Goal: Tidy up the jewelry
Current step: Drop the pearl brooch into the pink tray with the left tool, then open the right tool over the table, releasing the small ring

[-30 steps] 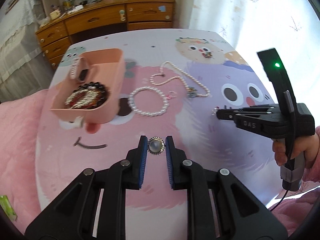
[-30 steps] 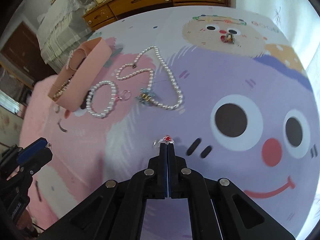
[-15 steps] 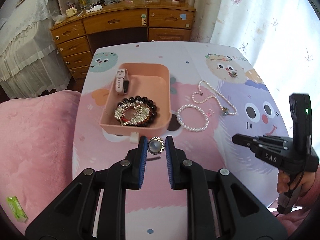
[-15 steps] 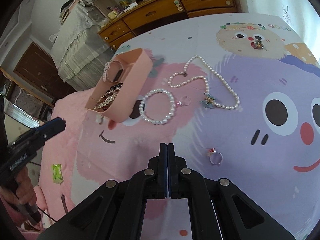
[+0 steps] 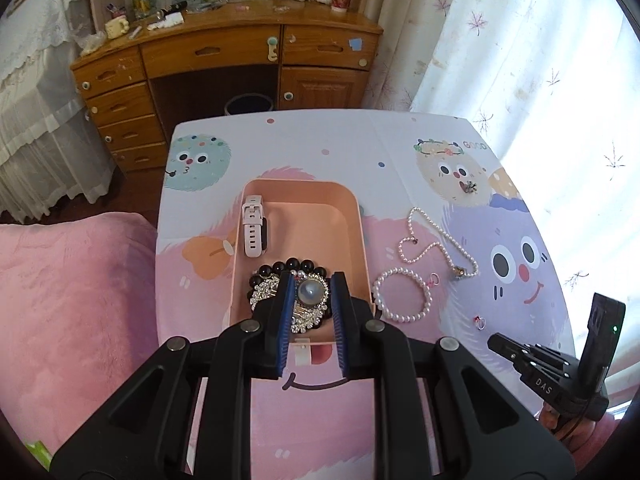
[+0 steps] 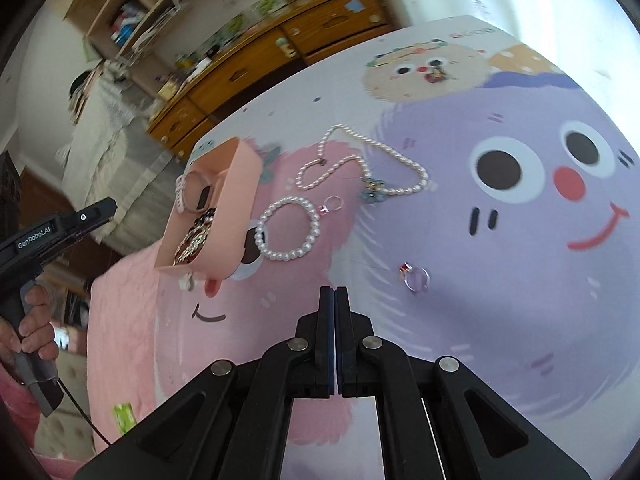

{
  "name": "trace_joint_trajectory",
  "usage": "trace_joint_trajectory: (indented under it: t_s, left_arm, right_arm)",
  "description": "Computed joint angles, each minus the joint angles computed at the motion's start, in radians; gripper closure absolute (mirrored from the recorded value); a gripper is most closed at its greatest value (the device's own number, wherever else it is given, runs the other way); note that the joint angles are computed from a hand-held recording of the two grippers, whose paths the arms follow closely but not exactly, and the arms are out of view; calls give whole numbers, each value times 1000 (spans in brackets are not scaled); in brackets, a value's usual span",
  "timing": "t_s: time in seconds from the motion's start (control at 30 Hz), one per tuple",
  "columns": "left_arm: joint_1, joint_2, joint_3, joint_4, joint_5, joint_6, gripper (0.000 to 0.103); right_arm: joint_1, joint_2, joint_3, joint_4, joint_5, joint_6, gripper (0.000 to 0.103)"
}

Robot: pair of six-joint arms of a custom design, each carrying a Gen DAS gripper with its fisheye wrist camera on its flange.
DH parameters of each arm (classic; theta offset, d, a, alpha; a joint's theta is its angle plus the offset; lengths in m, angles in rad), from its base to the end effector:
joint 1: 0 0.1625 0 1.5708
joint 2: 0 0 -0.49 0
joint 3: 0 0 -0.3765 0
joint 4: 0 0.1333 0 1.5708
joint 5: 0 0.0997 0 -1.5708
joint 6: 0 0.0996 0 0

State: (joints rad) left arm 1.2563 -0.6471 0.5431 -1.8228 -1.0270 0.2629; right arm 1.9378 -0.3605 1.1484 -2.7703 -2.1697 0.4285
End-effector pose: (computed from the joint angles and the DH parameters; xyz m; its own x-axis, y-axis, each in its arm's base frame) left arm -0.0991 -0.9022 0.4519 -0.7643 0.3217 -0.5589 0.5060 0.8365 -0.2105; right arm 0.3764 -0.7642 0.0329 -0.9115 0.2774 0.3037 0.0548 0.8138 -0.5786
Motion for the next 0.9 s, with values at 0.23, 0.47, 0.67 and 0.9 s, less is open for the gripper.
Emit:
trace_joint_trajectory:
  t_s: [0.23,0.47,0.67,0.9]
  left_arm:
    - [22,103,-184,149,3,0,54]
    - [32,45,-70,212,-83,-10,36]
    - [33,-13,51,260,-134,-66,36]
    - [9,-57,205,270,-97,-148,36]
  right_arm:
    - [30,15,37,-35,-108,137,102]
    - [49,27,49,-38,-173,219,74]
    - [57,34,38,-8,-226,241,51]
    - [70,54,-15,85,-293,121,28]
